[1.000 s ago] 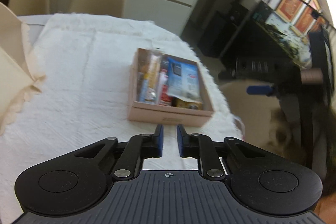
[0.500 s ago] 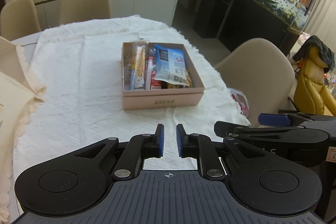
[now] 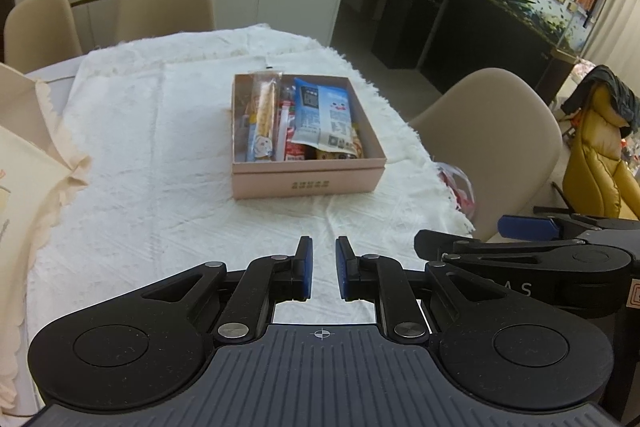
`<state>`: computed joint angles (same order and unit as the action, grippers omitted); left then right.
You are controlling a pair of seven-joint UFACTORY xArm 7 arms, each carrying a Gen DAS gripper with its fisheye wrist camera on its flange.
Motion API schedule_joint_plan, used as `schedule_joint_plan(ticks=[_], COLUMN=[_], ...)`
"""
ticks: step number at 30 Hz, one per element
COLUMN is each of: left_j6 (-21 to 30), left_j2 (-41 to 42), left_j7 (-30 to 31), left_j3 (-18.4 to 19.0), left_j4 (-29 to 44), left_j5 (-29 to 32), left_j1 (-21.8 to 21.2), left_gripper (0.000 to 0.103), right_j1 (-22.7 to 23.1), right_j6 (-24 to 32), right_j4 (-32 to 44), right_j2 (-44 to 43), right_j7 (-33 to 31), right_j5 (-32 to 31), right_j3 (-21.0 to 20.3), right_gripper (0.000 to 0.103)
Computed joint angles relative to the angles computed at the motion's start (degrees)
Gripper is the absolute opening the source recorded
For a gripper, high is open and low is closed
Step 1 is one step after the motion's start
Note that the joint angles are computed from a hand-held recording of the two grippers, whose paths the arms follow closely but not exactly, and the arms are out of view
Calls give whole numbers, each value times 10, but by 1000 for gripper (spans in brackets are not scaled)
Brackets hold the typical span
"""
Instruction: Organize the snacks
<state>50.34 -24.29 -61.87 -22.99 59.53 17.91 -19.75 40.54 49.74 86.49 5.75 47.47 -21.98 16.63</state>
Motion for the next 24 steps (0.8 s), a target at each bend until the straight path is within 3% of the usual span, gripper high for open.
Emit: schedule_joint_plan(ticks=[24], left_j6=[-4], left_j2=[-4], left_j7=[-9], left_j3=[1], left_j4=[-4], left_j5=[-4], left_j1=[0], left_gripper=[16], right_j1=[0], right_j6=[-2], right_j4=[7], right_j2=[4], right_j7=[-17], right_j5=[7], right_j3=[-2], right_gripper=[88])
